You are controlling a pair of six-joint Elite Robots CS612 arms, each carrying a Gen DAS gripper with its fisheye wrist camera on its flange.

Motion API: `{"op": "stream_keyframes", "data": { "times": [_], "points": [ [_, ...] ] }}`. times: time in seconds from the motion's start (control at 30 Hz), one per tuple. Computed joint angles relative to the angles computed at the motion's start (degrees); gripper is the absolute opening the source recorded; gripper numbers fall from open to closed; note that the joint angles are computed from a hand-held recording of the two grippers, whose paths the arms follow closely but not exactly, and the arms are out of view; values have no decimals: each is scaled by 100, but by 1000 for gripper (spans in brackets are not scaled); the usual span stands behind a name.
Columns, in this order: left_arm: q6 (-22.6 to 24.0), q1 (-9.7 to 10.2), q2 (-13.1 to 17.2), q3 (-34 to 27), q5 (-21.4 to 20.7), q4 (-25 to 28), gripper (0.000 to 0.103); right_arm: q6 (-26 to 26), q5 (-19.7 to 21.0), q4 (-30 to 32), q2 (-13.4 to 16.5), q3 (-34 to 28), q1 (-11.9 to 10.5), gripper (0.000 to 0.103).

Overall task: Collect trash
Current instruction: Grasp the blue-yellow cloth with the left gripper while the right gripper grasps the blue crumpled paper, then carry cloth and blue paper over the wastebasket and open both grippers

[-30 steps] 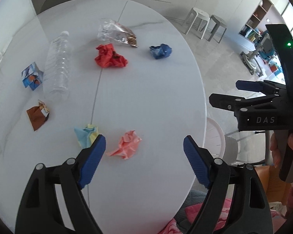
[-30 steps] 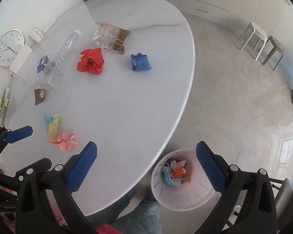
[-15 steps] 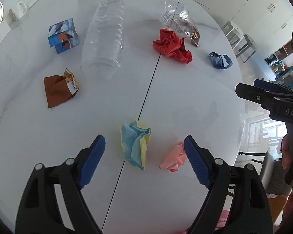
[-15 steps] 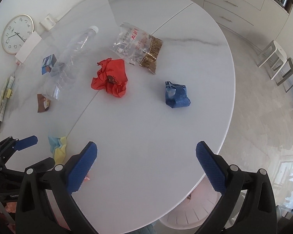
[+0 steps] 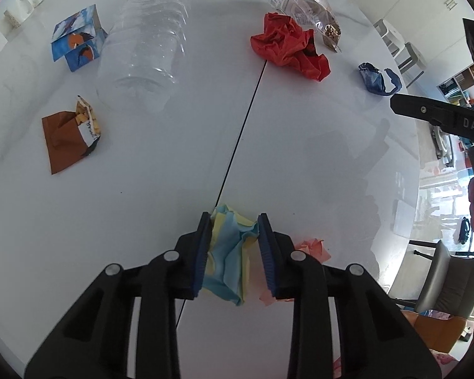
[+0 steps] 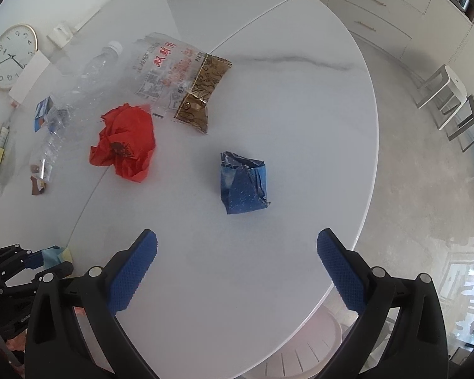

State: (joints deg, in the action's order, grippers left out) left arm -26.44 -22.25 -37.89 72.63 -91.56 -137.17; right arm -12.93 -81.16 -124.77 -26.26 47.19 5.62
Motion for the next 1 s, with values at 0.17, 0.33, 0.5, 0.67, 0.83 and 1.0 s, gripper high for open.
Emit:
{"op": "stream_keyframes", "data": {
  "times": [0.17, 0.33, 0.5, 0.67, 0.83, 1.0],
  "points": [
    [-128, 38, -46, 53, -18, -85, 29, -236, 9, 211, 323, -518, 29, 100],
    [-239, 48, -180, 221, 28, -233, 29, -361, -79, 528, 580, -992, 88, 73],
    [-246, 37, -273, 328, 38, -363, 29, -413, -214, 546, 610, -1083, 116, 36],
    [-62, -17, -355, 385, 26, -441, 29, -298, -30, 338, 366, -664, 51, 35],
    [371, -168, -377, 293, -157, -462, 29, -126, 157, -216, -210, 326, -82, 35],
    [1006, -436, -309, 97, -566, -433, 29, 201, 158, -879, -955, 1663, -301, 36]
  ]
}}
